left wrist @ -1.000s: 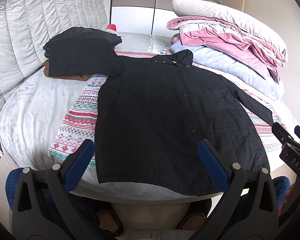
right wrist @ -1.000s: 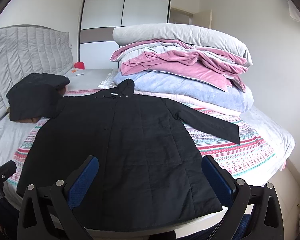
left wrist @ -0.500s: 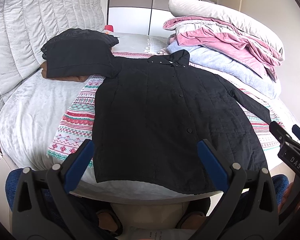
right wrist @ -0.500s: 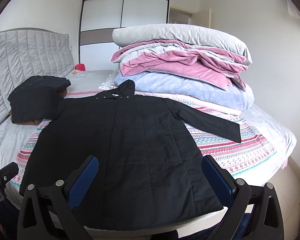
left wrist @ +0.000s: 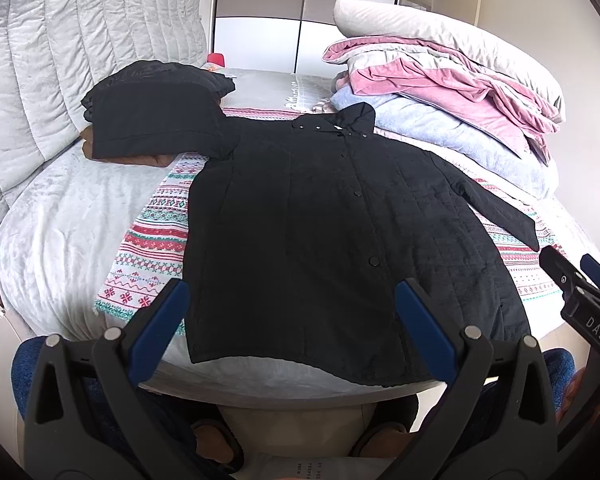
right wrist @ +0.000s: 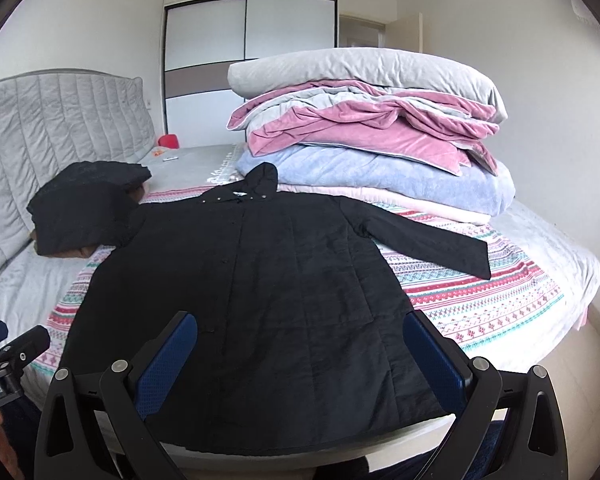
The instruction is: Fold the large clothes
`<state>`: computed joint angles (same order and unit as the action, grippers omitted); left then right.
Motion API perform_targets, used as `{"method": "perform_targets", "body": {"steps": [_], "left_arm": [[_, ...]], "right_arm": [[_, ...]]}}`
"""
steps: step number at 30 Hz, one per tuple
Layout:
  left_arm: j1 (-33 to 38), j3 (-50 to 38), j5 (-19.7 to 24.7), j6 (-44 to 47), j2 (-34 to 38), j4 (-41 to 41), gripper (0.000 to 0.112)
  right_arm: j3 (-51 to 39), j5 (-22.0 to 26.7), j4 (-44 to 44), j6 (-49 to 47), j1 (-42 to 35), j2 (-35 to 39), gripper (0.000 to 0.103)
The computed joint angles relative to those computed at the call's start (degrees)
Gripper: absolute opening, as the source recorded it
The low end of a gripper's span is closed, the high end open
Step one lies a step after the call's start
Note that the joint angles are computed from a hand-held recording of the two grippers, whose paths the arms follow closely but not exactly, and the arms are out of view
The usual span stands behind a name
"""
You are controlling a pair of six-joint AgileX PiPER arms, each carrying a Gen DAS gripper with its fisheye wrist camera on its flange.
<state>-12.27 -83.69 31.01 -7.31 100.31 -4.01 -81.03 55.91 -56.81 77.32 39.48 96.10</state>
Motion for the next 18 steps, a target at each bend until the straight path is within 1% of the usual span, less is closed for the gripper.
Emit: {"method": "perform_targets", "body": {"steps": [3, 4, 5, 6, 7, 8, 9, 10, 11, 12, 13, 14, 15, 16, 17, 18], "left_arm": [[0.27, 0.11, -0.07, 0.51, 0.07, -0.23, 0.103], [0.67, 0.05, -0.1, 1.58, 0.28, -1.41, 0.103], [1.21, 0.11, -0.26, 3.04, 0.57, -2.8, 0.103], [2.47, -0.26, 0.32, 6.33, 1.28, -6.4, 0.103], [4.15, -0.77, 1.39, 9.53, 2.26, -10.3, 0.103], [5.5, -0.66, 1.55, 10.73, 2.98, -11.95, 0.103], [6.34, -0.1, 0.77, 11.09, 3.31, -12.38, 0.103], [7.88, 0.47, -0.02, 11.36, 4.0, -12.74, 0.103], [8.78, 1.4, -1.42, 11.86, 4.26, -12.69, 0.103], [10.1, 2.16, -2.17, 13.64, 4.73, -14.15, 0.103], [11.39, 2.55, -2.12, 16.17, 5.31, -16.54, 0.103], [12.73, 2.56, -1.57, 18.43, 6.27, -18.86, 0.103], [13.71, 2.69, -1.17, 19.79, 7.09, -20.46, 0.102], [14.85, 2.5, -0.5, 20.83, 8.38, -21.78, 0.101], [15.25, 2.4, -0.11, 21.45, 9.05, -22.82, 0.097], [15.53, 2.96, -0.07, 22.47, 9.44, -23.92, 0.094]], "right_arm": [[0.04, 1.09, -0.15, 0.87, 0.38, 0.19, 0.103], [1.56, -0.03, -1.72, 2.57, 0.32, -0.45, 0.103], [4.02, -2.96, -3.68, 3.87, -0.34, -1.65, 0.103], [6.31, -7.07, -4.96, 4.5, -1.55, -2.81, 0.103], [8.27, -12.8, -4.02, 2.83, -4.02, -3.69, 0.103], [10.32, -18.53, -0.8, -0.93, -6.62, -4.71, 0.103], [12.57, -24.26, 4.61, -6.12, -9.87, -4.1, 0.103], [13.56, -27.83, 9.1, -9.72, -12.84, -2.9, 0.103], [14.4, -29.1, 11.44, -11.09, -15.9, -1.55, 0.103], [15.18, -28.08, 11.51, -10.21, -17.96, -1.11, 0.103], [16.34, -27.93, 10.45, -8.58, -19.87, -0.9, 0.103], [17.33, -29.57, 11.56, -9.12, -22.09, -1.05, 0.103], [20.31, -33.49, 14.95, -10.12, -25.77, -1.44, 0.103], [21.59, -36.51, 20.14, -13.4, -28.98, -1.45, 0.103], [22.11, -37.54, 25.86, -17.49, -32.03, -0.91, 0.103], [22.58, -37.36, 31.59, -22.72, -34.04, -0.84, 0.103]]}}
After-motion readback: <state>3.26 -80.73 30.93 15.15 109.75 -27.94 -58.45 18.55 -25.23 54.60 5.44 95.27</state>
